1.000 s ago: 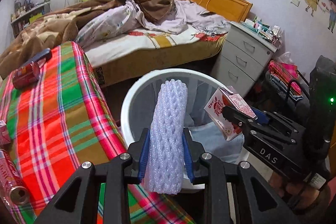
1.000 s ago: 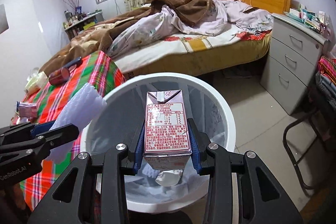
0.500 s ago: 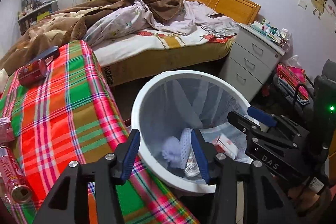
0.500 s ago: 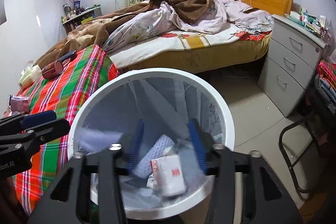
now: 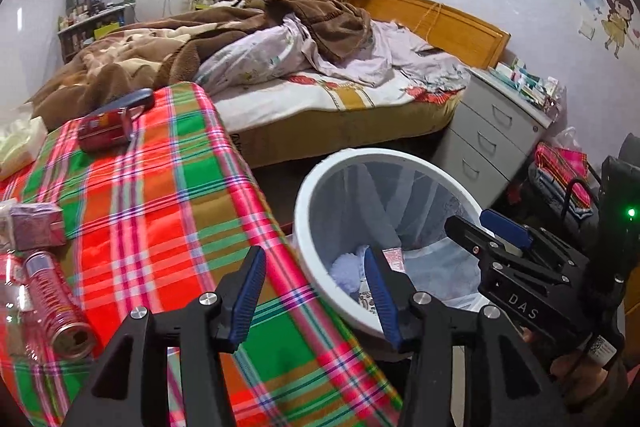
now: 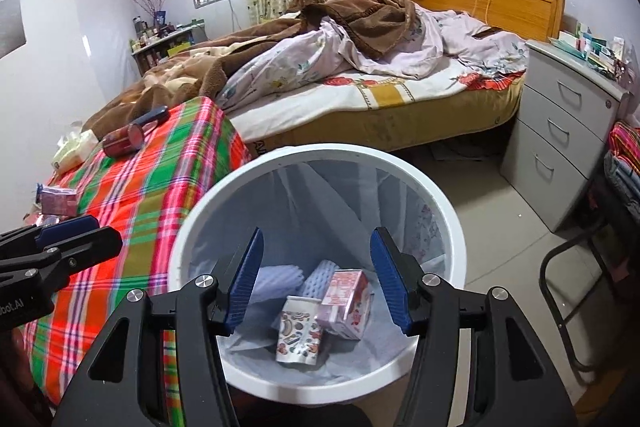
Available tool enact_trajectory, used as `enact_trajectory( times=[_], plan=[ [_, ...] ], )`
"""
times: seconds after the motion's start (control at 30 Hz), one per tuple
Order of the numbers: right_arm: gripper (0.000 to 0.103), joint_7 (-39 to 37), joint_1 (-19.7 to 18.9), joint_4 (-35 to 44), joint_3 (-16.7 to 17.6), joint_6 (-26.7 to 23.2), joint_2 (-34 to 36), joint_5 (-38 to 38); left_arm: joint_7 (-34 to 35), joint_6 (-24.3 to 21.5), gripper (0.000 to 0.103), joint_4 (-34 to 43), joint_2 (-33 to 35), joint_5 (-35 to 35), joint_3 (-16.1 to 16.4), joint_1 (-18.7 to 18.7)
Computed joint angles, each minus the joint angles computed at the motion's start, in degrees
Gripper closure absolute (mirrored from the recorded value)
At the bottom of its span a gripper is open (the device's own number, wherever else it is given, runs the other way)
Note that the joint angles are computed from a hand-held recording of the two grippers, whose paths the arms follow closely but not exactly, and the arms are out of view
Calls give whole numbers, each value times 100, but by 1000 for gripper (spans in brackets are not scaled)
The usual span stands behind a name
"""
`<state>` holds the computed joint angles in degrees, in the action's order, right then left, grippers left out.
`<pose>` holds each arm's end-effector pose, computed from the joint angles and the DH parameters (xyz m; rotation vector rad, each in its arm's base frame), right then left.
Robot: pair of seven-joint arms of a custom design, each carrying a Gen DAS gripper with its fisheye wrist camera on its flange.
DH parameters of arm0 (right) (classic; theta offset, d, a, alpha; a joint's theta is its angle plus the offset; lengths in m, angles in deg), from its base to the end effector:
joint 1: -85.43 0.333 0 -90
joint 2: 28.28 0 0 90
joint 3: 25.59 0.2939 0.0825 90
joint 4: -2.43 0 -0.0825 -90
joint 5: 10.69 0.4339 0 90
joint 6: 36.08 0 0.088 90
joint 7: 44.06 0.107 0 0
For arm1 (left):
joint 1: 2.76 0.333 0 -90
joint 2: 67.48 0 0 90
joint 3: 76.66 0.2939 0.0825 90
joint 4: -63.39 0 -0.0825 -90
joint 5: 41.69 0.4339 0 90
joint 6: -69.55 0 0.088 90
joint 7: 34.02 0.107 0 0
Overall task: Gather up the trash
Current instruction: 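Move both open tools back over the bottle and cans on the bed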
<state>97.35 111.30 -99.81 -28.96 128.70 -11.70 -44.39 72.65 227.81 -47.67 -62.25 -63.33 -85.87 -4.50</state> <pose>0.6483 0.3064 0.4346 -1.6810 1.6621 -0.6148 0.6612 -0.1095 0.4771 -1.6891 2.0184 -0.9518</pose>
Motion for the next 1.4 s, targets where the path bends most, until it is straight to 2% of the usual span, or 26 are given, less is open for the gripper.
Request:
enact_trajectory(
  times=[0.07,0.17,0.6,0.8,0.93,1.03,1.13,1.3,1.4],
  plan=[
    [46,48,49,5,-15,36,-2,-70,-59,195,52,-210,-169,120,38,0],
    [46,121,119,35,-29,70,6,-167,70,243,52,-410,-359,-105,89,38],
    [46,-48,369,326,16,319,191,-209,-67,582,52,-1131,-1018,-181,486,133],
    [46,-503,458,608,119,405,414,135,-511,813,52,-1526,-1341,31,698,332],
    [46,-1098,448,891,322,375,647,619,-1175,923,52,-1757,-1486,616,718,649],
    [46,-1474,498,1115,402,321,821,910,-1239,881,52,-1846,-1538,556,919,700],
    [46,-2005,442,1400,619,258,1039,1347,-1534,913,52,-1897,-1537,849,926,910],
    [46,-2743,511,1870,797,98,1388,1889,-1387,746,52,-1797,-1377,543,1130,953],
    [46,-2935,637,2060,737,-21,1514,2035,-1313,648,52,-1639,-1194,497,1126,1029]
  ],
)
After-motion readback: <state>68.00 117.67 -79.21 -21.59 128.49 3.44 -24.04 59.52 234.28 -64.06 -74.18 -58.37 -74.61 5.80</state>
